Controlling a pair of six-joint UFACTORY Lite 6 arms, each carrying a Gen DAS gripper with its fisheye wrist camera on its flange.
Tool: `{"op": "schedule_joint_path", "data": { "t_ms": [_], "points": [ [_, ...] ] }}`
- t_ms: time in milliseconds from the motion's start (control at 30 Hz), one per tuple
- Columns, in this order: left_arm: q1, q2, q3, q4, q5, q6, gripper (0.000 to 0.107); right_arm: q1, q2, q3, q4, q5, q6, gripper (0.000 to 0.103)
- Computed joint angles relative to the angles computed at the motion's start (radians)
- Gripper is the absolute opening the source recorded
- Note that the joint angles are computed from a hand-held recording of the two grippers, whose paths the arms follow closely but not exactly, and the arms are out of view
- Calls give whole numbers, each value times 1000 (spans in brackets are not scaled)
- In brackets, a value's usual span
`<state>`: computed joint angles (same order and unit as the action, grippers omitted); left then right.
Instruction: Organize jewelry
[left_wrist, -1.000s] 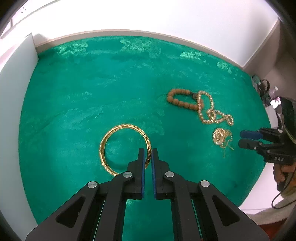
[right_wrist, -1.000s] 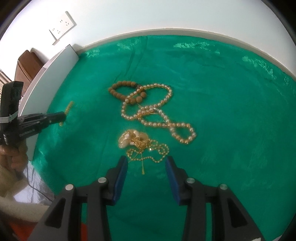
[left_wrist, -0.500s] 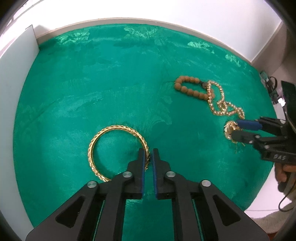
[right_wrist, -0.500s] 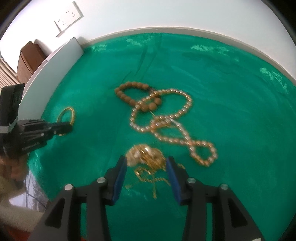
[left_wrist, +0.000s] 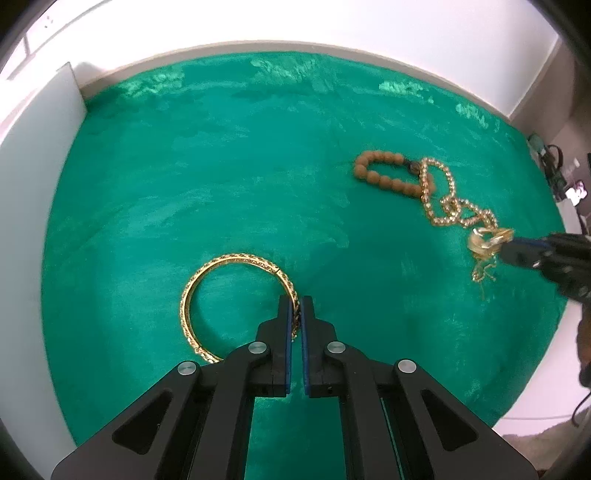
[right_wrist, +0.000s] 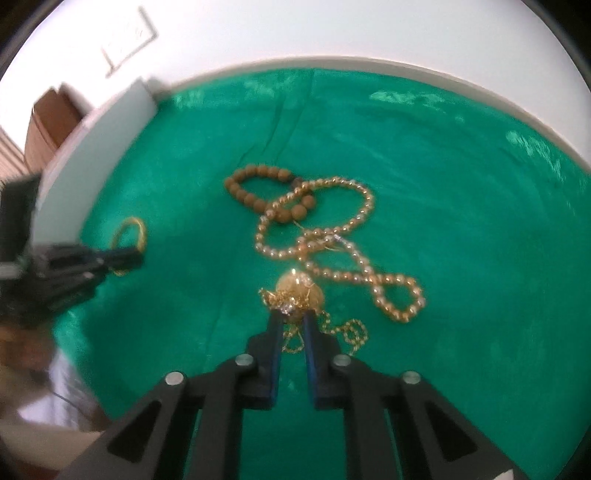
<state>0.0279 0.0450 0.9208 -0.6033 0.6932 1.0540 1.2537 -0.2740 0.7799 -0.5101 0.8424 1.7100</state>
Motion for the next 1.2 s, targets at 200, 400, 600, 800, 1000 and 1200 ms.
{"op": "schedule_joint_path", "data": {
  "t_ms": [200,400,600,800,1000,1200],
  "points": [
    [101,-74,46,-28,139,-2,2,97,-112,89,-55,170,65,1],
    [144,-117,99,-7,224,-58,2,90,-97,144,-12,244,-17,2],
    [170,-145,83,7,243,-74,2,28,-140,-73,19,81,58,38],
    [194,-153,43,10,247,-66,2,-121,-65,-143,-5,-123,95,38],
    [200,-158,16,28,242,-79,2,-114,165,33,-57,-12,20,21],
    [230,-184,26,38,274,-89,2,-36,21,12,-58,66,88,14]
  ]
}}
